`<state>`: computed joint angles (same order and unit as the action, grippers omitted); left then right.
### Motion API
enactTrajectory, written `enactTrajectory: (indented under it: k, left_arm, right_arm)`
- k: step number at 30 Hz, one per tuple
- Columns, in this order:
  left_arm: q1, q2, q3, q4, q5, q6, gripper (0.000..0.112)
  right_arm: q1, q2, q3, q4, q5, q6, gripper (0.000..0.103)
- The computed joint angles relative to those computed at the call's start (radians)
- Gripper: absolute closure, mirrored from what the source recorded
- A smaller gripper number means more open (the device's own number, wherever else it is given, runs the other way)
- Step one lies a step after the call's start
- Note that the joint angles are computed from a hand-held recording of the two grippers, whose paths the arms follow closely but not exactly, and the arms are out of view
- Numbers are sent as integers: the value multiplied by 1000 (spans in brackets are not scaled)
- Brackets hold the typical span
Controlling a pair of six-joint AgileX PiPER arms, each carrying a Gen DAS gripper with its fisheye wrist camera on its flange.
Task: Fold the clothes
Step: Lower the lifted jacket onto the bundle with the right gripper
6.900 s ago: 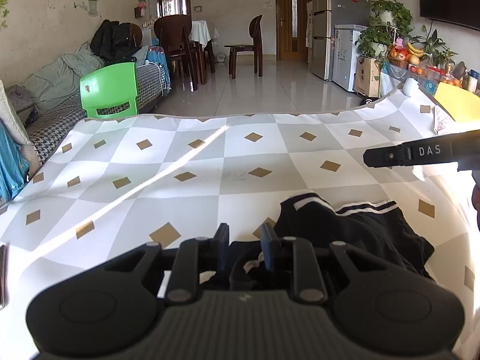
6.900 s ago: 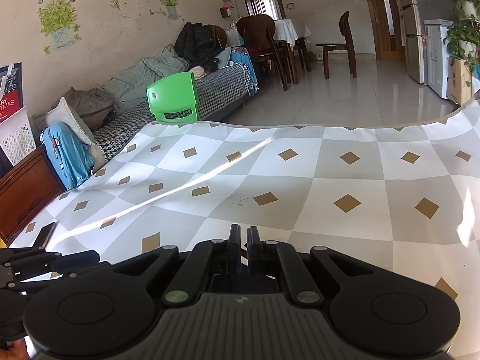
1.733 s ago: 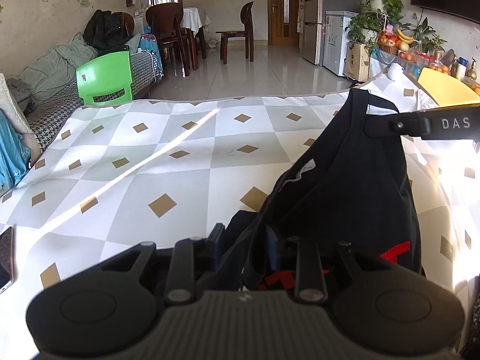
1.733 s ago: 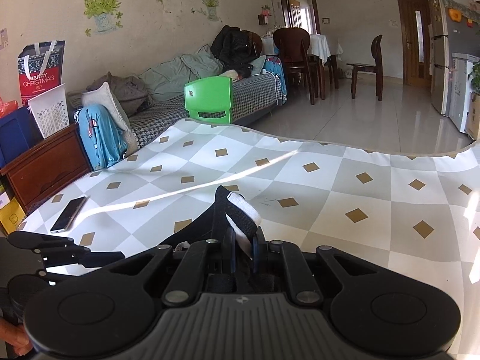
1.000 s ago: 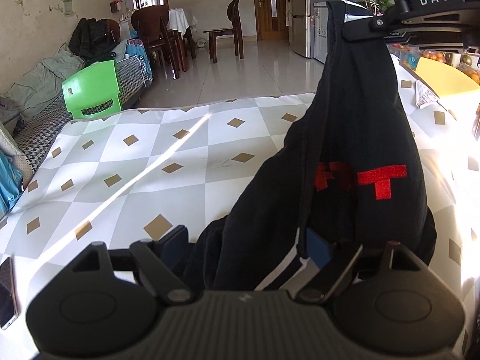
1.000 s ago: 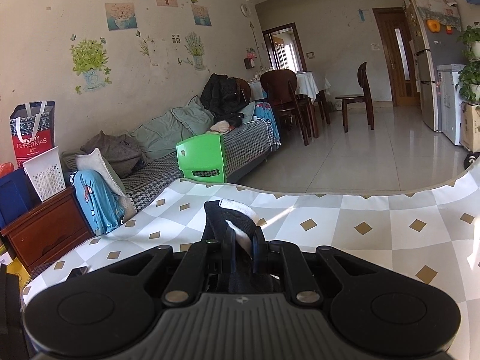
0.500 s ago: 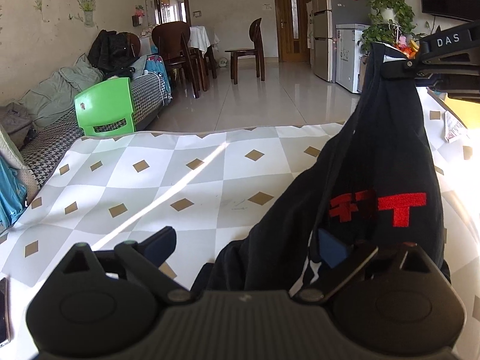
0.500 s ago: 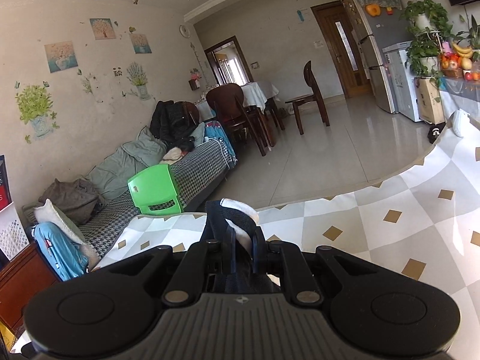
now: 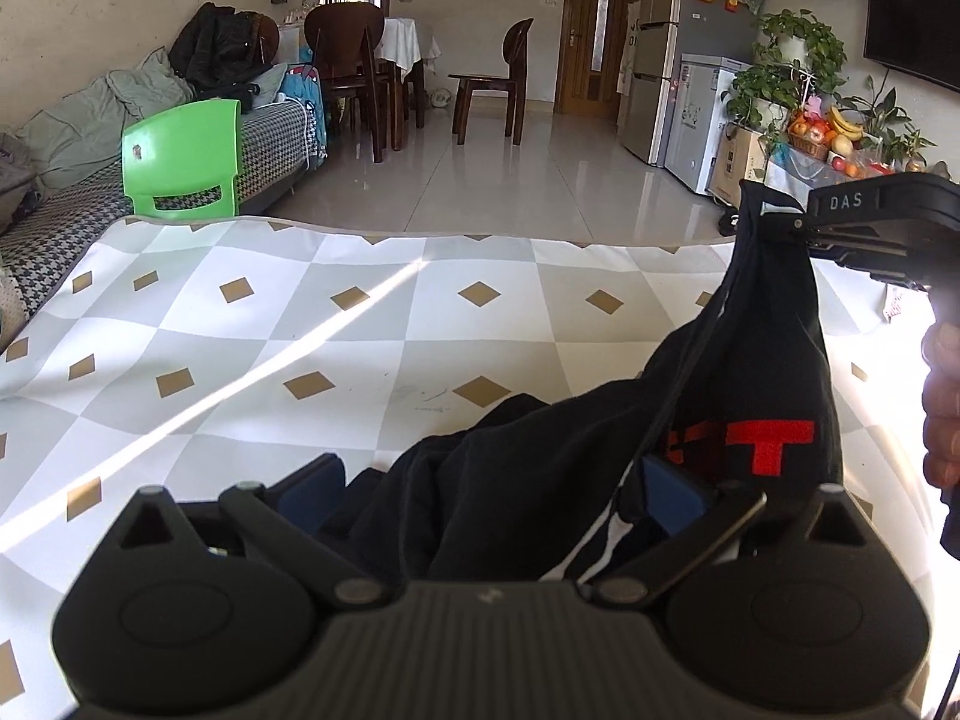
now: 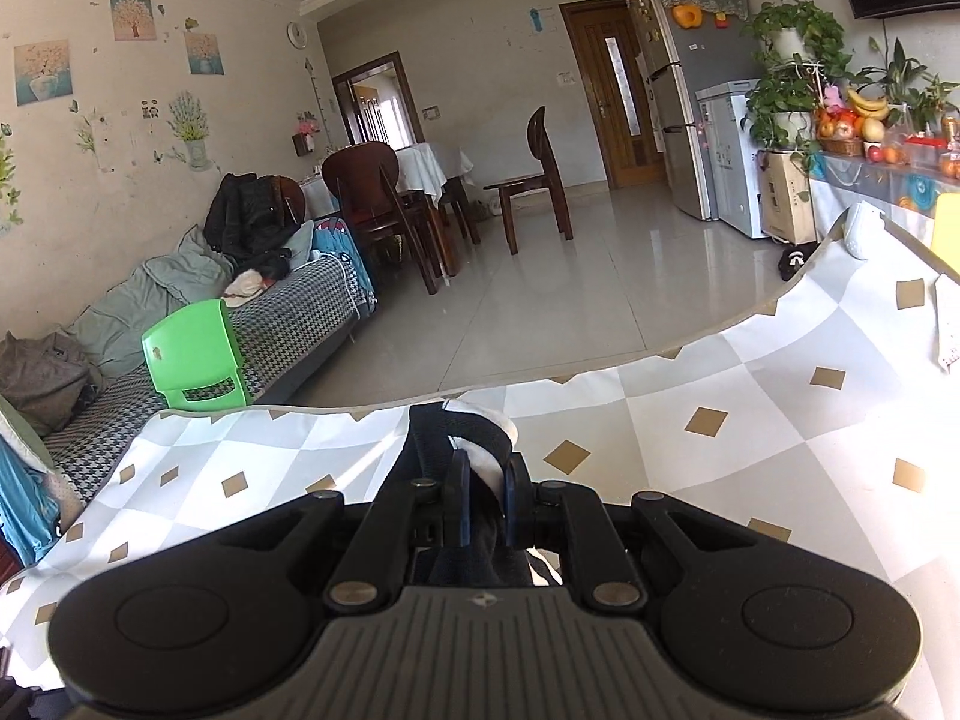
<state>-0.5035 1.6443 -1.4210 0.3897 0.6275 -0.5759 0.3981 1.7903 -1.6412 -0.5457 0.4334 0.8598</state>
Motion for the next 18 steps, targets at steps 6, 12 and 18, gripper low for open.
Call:
enactTrajectory:
  k: [6,12,18]
  left_arm:
    - [36,70,-47,-39,77,-44,9]
    - [97,93,-51,-58,119,-108,9]
    - [132,81,-37,-95,133,-83,9]
  right_arm:
    - [-29,65,-45,231,12,-202,71]
    - [-60,30,-12,383,9,-290,53]
    - [-94,-1,12,605,118,-588,52]
